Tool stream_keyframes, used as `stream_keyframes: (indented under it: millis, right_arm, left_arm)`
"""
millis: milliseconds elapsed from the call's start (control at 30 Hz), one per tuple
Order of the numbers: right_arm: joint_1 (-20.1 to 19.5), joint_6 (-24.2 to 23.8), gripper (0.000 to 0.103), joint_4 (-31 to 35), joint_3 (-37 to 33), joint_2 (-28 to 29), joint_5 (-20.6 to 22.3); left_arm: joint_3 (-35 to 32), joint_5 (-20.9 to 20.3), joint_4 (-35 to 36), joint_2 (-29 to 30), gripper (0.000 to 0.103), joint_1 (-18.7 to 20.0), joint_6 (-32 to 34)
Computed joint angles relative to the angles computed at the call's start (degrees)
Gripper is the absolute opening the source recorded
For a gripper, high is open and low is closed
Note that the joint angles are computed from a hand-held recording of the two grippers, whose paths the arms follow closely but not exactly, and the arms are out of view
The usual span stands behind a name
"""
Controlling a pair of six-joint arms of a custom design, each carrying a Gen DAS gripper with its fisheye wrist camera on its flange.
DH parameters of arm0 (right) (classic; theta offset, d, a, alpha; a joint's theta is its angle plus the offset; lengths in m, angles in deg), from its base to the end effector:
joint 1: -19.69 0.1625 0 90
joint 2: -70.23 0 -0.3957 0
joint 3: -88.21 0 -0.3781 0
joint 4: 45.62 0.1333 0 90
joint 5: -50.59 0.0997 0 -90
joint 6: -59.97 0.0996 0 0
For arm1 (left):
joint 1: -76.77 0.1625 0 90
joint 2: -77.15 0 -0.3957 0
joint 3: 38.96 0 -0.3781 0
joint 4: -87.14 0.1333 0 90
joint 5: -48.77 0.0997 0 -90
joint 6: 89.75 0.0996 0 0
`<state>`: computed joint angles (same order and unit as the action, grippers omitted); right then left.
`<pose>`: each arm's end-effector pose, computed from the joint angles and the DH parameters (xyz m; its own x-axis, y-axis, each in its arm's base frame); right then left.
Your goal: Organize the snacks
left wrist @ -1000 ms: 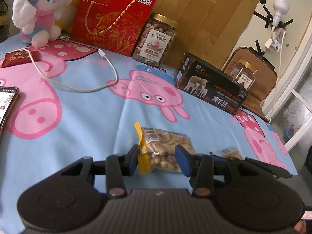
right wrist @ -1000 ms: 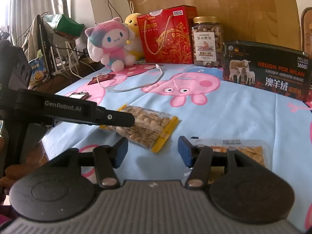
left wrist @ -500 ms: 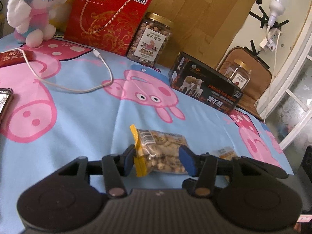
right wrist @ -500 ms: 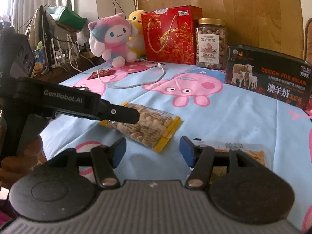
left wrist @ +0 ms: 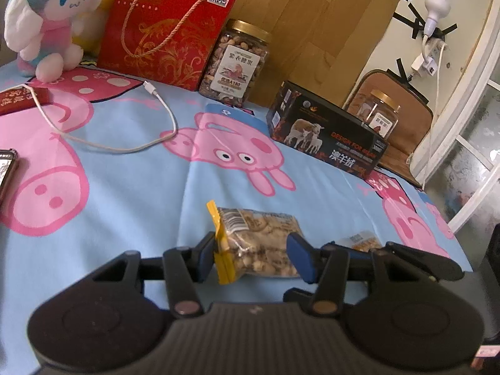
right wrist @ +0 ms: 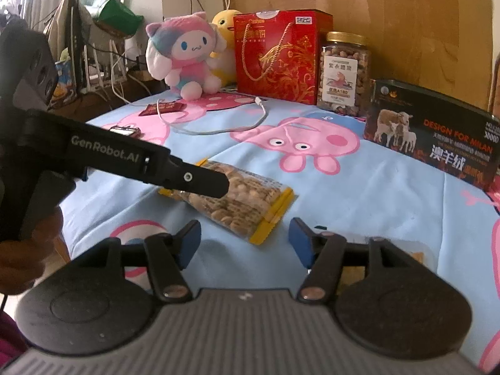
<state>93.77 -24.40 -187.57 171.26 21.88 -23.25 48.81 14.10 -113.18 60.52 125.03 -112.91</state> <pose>-0.0365 -0.7148 0.1811 -0.3535 -0.8959 0.2690 -0.9160 0.2733 -0.2936 -0.2485 -0.6018 -0.0630 -0.9113 -0.2358 -0.3377 0.1715 0.5283 -0.8316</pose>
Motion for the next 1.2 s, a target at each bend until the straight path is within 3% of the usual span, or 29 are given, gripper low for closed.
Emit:
stream_keyframes:
  millis: [200, 400, 533, 733, 1033, 1200]
  right_arm:
    - [0.97, -2.08, 0.068, -1.49, 0.2, 0.41, -2.12]
    - [1.56, -1.51, 0.068, -0.92, -1.02, 1.25, -3.01]
    - [1.54, -2.32, 0.051, -0.19, -1.07, 1.31, -2.23]
    - [0.82, -1.44, 0.038, -0.25, -1.22, 1.4, -0.26]
    - [-0.01, 0.41, 0.033, 0.91, -1.45, 0.71, 1.05]
    - [-0.45, 0.83, 0.033, -0.81, -1.26, 0.27, 2.6]
  left_arm:
    - [1.72, -5.34, 1.04, -2.54, 0.061, 1.41, -1.56]
    - [-0.43, -3.57, 2.44, -1.35, 0.057, 1.31, 0.39]
    - [-2.2, 0.45, 4.58, 0.14, 0.048, 0.35, 2.74]
    - [-2.68, 0.26, 5.19, 0.54, 0.048, -0.02, 1.61]
    - [-2.78, -1.64, 6.55, 0.39, 0.048, -0.28, -0.81]
    - [-5.43, -2.78, 7.33, 1.01, 0.048, -0.17, 1.74]
